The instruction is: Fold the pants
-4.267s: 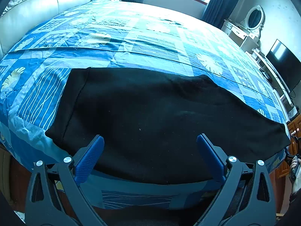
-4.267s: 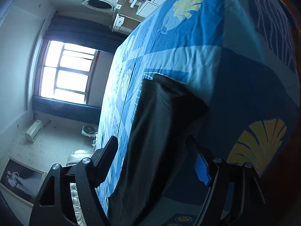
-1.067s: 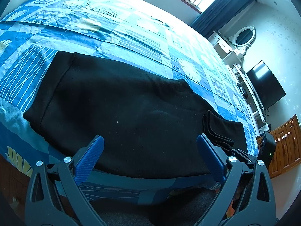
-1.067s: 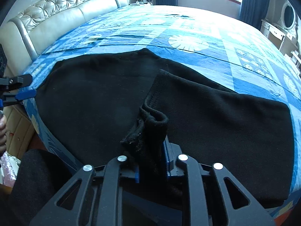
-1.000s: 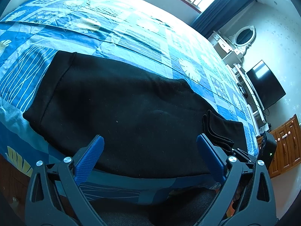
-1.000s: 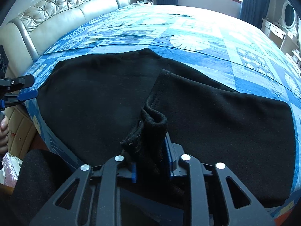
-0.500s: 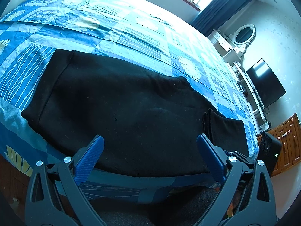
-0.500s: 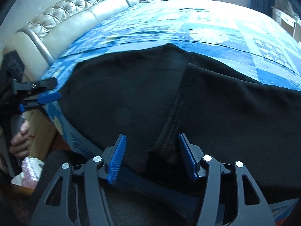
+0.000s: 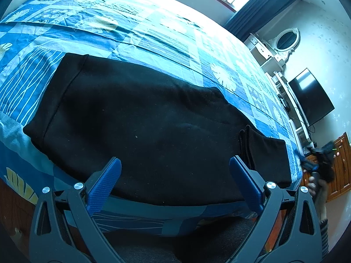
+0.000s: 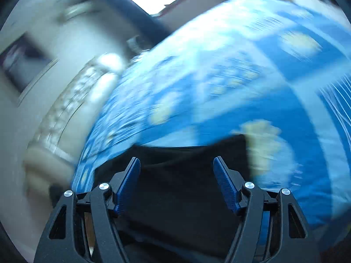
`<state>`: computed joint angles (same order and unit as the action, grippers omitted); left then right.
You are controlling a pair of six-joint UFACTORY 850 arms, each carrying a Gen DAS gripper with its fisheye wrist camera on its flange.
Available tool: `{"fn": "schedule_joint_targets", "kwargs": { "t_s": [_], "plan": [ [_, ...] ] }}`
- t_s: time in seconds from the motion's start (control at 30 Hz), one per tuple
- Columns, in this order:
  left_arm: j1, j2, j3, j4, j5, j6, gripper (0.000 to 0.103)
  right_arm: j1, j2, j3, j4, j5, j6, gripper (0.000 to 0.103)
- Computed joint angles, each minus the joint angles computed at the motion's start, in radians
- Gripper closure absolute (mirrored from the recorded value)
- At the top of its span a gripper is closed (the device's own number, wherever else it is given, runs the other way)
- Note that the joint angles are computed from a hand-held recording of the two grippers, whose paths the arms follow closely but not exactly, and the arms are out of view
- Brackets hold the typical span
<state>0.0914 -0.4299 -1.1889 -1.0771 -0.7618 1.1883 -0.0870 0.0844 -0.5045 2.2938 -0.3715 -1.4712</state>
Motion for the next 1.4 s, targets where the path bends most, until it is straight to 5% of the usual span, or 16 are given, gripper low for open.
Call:
{"fn": "schedule_joint_targets", "kwargs": {
  "t_s": [0.17,0.2,0.27,0.33,0.5,0.77,0.87,1.0,1.2,1.27,1.4],
  "plan": [
    [-0.006,-0.003,0.001,0.022,0.012,-0.017,0.004,-0.108,-0.145,0.056,0.051,-0.319,0.042,0.038],
    [-0.007,-0.004,0.001,0.027,0.013,-0.02,0.004,-0.106,-0.17,0.053,0.066,-0.34,0.036,0.043],
    [-0.008,-0.006,0.001,0.032,0.017,-0.026,0.004,-0.096,-0.208,0.034,0.055,-0.343,0.044,0.073],
    [-0.007,-0.009,-0.001,0.036,0.016,-0.031,0.004,-0.084,-0.232,0.02,0.057,-0.309,0.052,0.077],
    [-0.009,-0.014,-0.006,0.043,0.016,-0.035,0.004,-0.088,-0.227,0.025,0.052,-0.318,0.062,0.078],
    [0.0,-0.016,-0.012,0.03,0.005,-0.033,0.004,-0.11,-0.081,0.163,0.006,-0.401,0.11,0.061],
    [0.0,-0.022,-0.017,0.034,0.003,-0.044,0.004,-0.059,-0.027,0.19,-0.03,-0.282,0.122,0.07],
    [-0.004,-0.015,-0.009,0.029,0.023,-0.02,0.004,-0.017,-0.052,0.18,0.071,-0.234,0.046,0.073],
    [-0.003,0.035,0.043,-0.112,0.151,0.206,0.004,0.032,0.055,0.165,0.158,-0.061,-0.003,0.059],
    [0.022,0.008,0.008,-0.103,0.068,0.203,0.004,0.062,0.103,0.168,0.249,-0.022,-0.082,0.047],
    [0.07,-0.071,-0.095,-0.015,-0.058,0.019,0.004,0.162,0.135,0.115,0.368,0.054,-0.228,0.039]
  ]
}}
